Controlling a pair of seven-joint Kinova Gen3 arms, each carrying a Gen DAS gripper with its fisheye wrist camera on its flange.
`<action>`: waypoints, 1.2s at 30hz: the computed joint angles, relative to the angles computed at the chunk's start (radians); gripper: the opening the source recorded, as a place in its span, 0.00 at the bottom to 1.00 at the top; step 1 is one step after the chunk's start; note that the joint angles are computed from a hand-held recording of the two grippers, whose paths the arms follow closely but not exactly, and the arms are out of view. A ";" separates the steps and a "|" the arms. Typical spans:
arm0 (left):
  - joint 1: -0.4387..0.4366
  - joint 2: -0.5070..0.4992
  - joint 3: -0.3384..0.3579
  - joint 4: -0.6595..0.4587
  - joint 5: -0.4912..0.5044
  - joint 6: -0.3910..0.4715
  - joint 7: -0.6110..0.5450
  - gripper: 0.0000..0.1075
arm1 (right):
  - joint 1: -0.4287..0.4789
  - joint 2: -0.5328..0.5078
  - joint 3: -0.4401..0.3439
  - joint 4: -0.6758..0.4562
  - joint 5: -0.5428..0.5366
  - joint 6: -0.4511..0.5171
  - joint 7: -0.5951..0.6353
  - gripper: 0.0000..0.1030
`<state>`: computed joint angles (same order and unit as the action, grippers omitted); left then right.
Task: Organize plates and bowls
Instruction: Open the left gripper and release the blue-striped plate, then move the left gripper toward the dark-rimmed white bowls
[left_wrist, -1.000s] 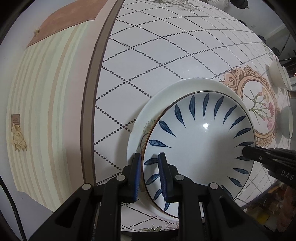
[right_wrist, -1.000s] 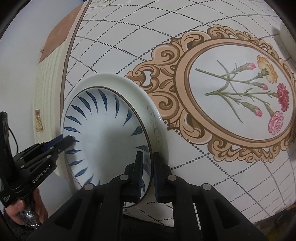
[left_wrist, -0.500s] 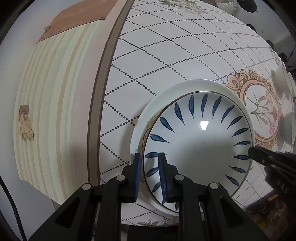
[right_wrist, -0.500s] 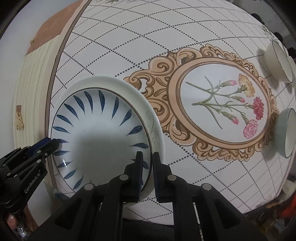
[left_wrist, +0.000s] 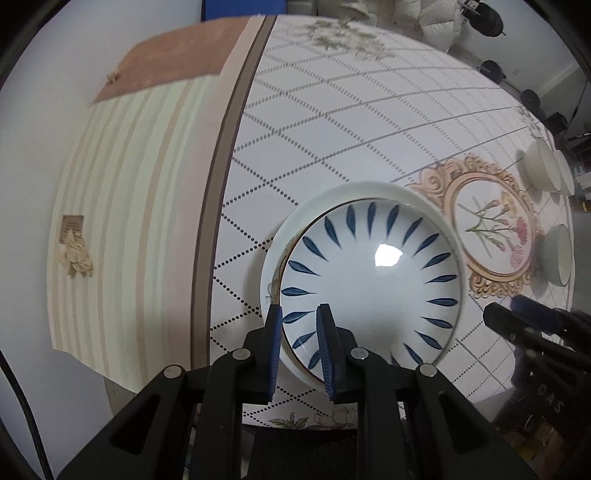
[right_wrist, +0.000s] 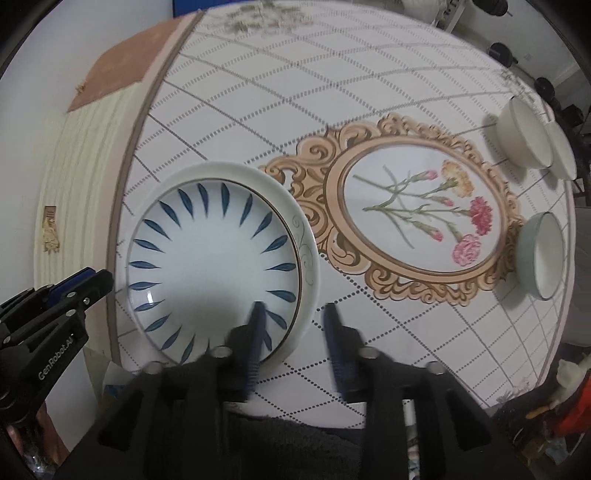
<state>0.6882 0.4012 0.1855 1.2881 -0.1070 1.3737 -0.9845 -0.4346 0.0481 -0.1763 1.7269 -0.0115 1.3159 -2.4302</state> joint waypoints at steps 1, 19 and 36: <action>0.003 -0.010 0.000 -0.003 -0.004 0.001 0.001 0.16 | -0.004 -0.010 -0.003 -0.009 0.010 0.014 -0.011 0.48; 0.083 -0.133 0.029 -0.118 -0.116 0.067 0.080 0.87 | -0.079 -0.161 -0.133 -0.223 0.161 0.307 -0.221 1.00; 0.220 -0.145 0.054 -0.351 -0.218 0.302 0.142 0.89 | -0.100 -0.197 -0.245 -0.534 0.298 0.609 -0.249 1.00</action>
